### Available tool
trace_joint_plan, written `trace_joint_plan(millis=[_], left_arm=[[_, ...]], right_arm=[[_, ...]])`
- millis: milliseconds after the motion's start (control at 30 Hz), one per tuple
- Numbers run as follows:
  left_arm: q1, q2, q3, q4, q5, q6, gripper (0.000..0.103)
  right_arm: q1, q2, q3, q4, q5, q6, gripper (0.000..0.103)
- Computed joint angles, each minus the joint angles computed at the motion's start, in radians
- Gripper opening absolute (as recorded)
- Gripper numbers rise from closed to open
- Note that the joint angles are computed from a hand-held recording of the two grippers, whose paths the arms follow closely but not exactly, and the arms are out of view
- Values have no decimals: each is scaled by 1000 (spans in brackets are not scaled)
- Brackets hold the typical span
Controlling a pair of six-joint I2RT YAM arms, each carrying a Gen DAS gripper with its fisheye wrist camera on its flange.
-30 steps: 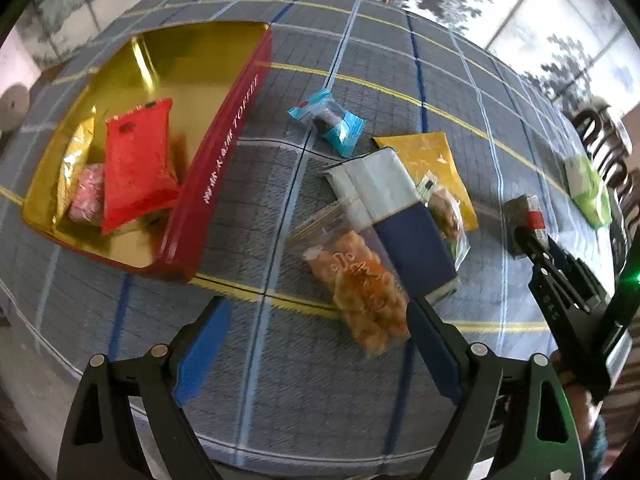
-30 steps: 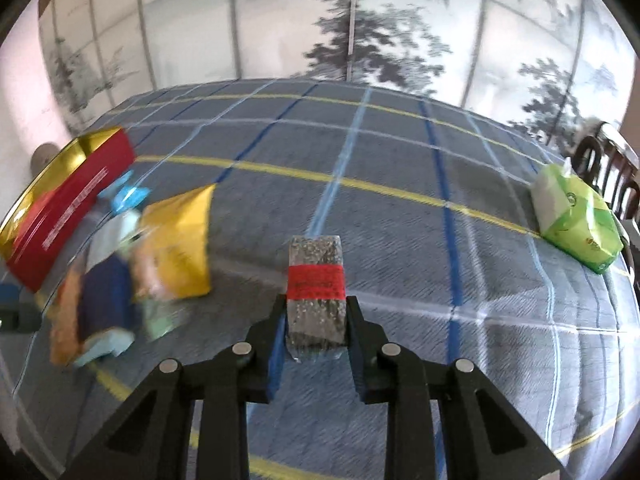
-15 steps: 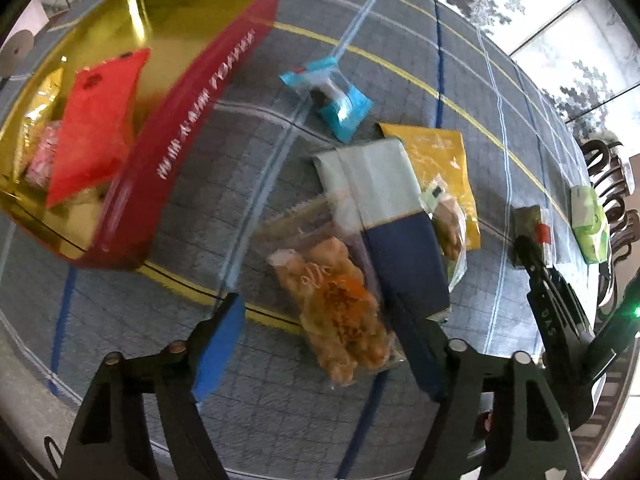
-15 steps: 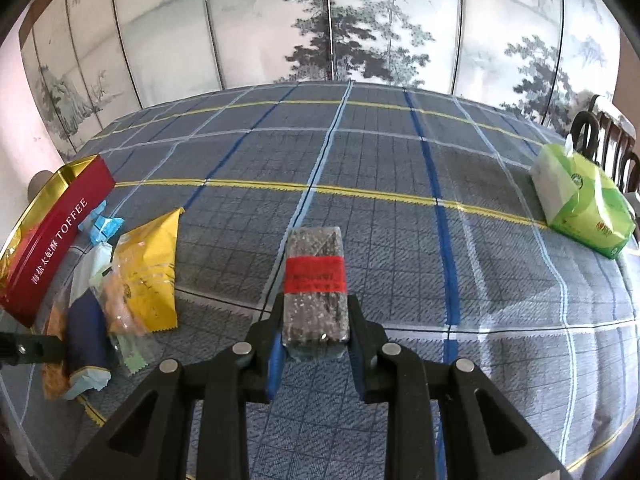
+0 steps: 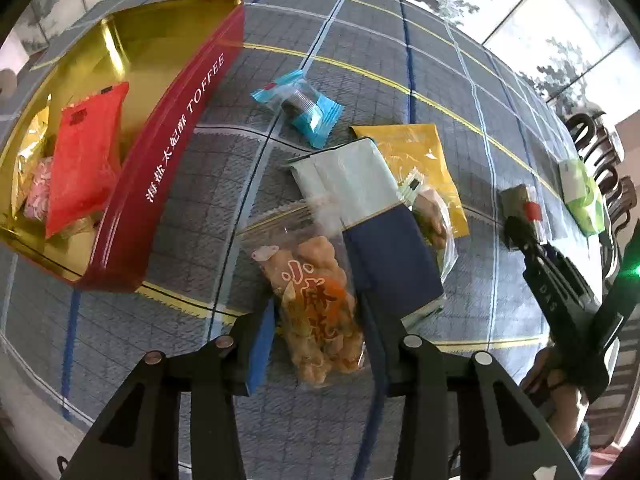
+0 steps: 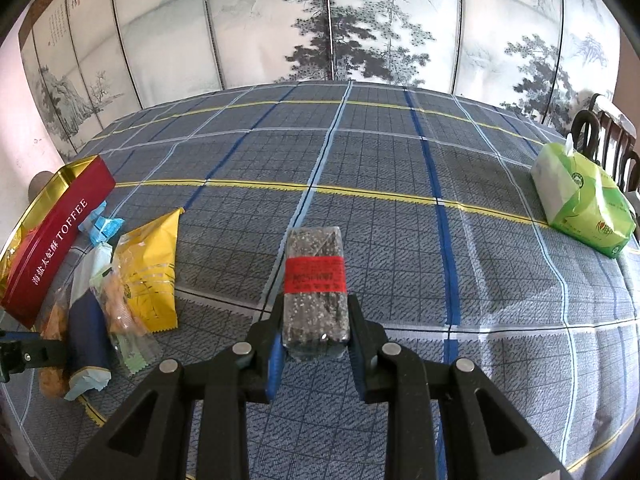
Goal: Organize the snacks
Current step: 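Grasp the clear bag of puffed snacks with the left gripper while the right holds the tea packet, then carry the puffed snack bag into the gold tin and open the left gripper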
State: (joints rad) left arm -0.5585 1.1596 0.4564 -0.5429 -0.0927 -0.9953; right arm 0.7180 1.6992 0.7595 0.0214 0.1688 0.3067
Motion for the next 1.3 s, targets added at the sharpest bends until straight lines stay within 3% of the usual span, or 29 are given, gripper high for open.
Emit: trace_joint_plan(millis=[400, 633, 867, 1100, 1300], left_arm=[[-53, -59, 3, -87, -54, 51, 35], [-129, -116, 50, -200, -149, 68, 35], [-103, -206, 86, -313, -214, 137, 35], [49, -325, 113, -408, -242, 300, 35], [437, -452, 106, -443, -169, 626, 35]], right_arm=[[7, -1, 0, -8, 18, -5, 27], [17, 2, 5, -15, 28, 0, 27], [19, 2, 7, -18, 32, -1, 27], [24, 3, 12, -27, 45, -4, 27], [35, 4, 20, -41, 61, -2, 27]])
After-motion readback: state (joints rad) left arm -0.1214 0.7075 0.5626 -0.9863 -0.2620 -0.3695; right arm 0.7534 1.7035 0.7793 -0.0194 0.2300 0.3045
